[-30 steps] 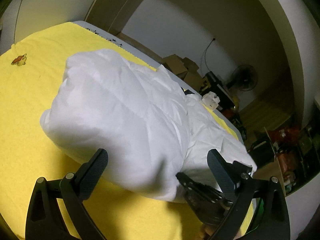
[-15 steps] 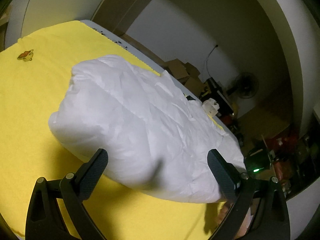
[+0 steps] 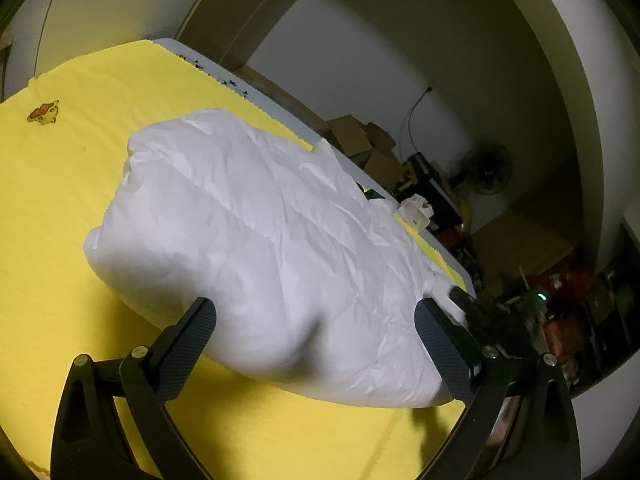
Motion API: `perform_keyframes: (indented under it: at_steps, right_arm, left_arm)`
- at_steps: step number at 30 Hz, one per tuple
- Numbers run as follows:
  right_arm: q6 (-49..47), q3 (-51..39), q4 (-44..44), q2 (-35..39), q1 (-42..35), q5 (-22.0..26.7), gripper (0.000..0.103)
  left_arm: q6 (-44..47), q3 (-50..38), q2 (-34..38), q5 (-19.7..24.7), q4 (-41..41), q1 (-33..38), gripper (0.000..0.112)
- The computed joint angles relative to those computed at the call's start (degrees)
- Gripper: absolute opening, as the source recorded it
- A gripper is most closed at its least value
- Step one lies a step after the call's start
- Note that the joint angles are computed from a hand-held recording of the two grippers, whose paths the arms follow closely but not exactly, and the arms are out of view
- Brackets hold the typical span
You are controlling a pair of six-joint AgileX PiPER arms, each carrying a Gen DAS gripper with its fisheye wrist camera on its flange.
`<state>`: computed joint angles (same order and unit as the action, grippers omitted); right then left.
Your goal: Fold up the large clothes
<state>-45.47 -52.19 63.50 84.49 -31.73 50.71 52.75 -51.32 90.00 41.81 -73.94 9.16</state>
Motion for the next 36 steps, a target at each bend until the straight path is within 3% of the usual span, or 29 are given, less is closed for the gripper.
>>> perform_keyframes:
  at_steps: [3, 6, 11, 23, 25, 28, 31, 36]
  right_arm:
    - [3.36, -5.19, 0.93, 11.17, -0.55, 1.99, 0.003]
    - [-2.50, -6.10, 6.69, 20.71, -3.18, 3.60, 0.000]
    - [-8.81, -6.63, 10.43, 27.15, -5.42, 7.51, 0.000]
    - [-8.27, -9.34, 10.05, 30.96, -7.11, 11.12, 0.000]
    - [-2.68, -13.13, 6.67, 32.19, -6.52, 11.74, 0.000]
    - [2.91, -16.86, 0.66, 29.32, -6.89, 9.26, 0.003]
    - [2.22, -19.82, 2.71, 25.56, -6.95, 10.12, 0.003]
    - [11.21, -27.58, -1.94, 33.11, -7.22, 4.29, 0.000]
  left_arm:
    - [0.72, 0.51, -0.79, 0.06, -0.53, 0.59, 0.100]
    - [1.54, 0.49, -0.15, 0.30, -0.73, 1.28, 0.100]
    - [0.38, -0.69, 1.76, 0.25, 0.29, 0.67, 0.100]
    - [0.85, 1.36, -1.68, 3.19, 0.54, 4.76, 0.100]
    - [0.75, 1.71, -2.57, 3.89, 0.85, 5.74, 0.100]
    - [0.22, 1.38, -3.20, 3.94, 1.50, 6.40, 0.100]
    - [-0.94, 0.66, -2.98, 4.20, 1.94, 6.09, 0.100]
    - [-0.98, 0.35, -3.19, 3.72, 2.31, 5.75, 0.100]
